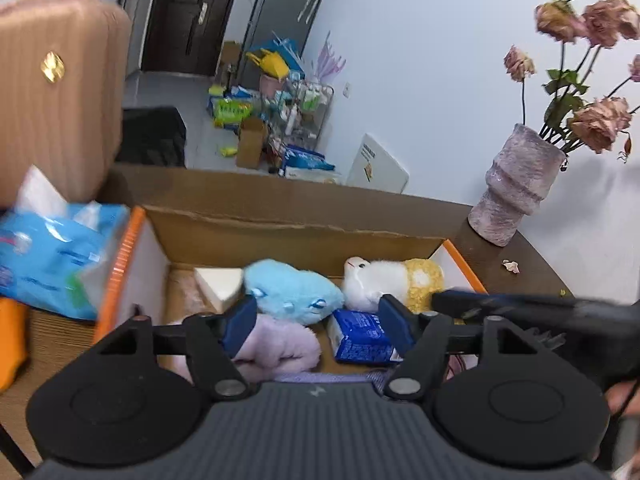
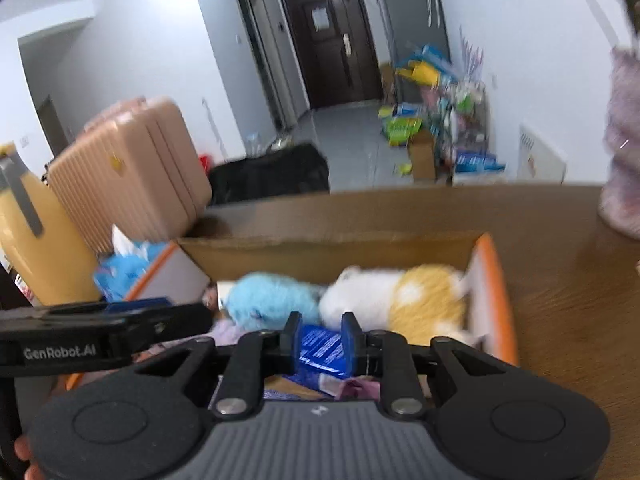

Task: Organize soft objects
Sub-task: 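Carry the blue tissue packet into the box and open both grippers, then move both grippers back over the clear plastic packet, then grasp the clear plastic-wrapped packet with both grippers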

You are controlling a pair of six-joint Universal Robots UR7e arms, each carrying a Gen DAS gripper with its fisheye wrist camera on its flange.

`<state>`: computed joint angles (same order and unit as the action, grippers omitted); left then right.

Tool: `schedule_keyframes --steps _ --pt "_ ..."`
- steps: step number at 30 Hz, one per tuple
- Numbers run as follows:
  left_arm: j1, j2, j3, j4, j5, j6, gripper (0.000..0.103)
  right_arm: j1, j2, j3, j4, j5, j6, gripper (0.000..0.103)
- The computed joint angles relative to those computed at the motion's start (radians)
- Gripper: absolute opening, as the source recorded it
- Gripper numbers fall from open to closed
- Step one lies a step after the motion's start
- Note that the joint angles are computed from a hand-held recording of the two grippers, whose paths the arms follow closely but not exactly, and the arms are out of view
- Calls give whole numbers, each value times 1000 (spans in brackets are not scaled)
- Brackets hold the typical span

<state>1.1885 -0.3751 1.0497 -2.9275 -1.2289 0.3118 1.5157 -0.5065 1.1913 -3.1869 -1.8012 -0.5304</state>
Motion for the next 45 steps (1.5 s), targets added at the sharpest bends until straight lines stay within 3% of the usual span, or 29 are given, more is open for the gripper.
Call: schedule_keyframes --steps 4,8,14,17,23,30,33,39,43,45 --pt "-29 -124 196 -131 44 68 79 14 -126 184 -124 -7 -39 40" --pt "-62 -244 397 -292 95 147 85 23 -257 392 -278 -15 -79 47" --pt "-111 -370 595 -425 121 139 88 38 -379 597 -413 -5 -82 49" --pt "-131 -428 721 -520 119 134 92 39 -421 708 -497 42 -87 50" --pt "-146 -498 1030 -796 94 170 96 2 -426 985 -778 156 -149 55" --pt "-167 -532 1321 -971 96 20 96 -116 -319 1274 -1140 300 -76 55" --pt "-180 -545 1386 -982 88 -28 96 -159 -249 1338 -1278 325 -41 55" --pt "-205 -510 1382 -1002 109 -25 96 -216 -200 1373 -1367 348 -22 55" --pt "-182 -478 1310 -953 74 -27 91 -228 -216 1340 -1328 358 -2 55" --pt "-158 -447 1240 -914 51 -13 79 -222 -233 1300 -1269 345 2 55"
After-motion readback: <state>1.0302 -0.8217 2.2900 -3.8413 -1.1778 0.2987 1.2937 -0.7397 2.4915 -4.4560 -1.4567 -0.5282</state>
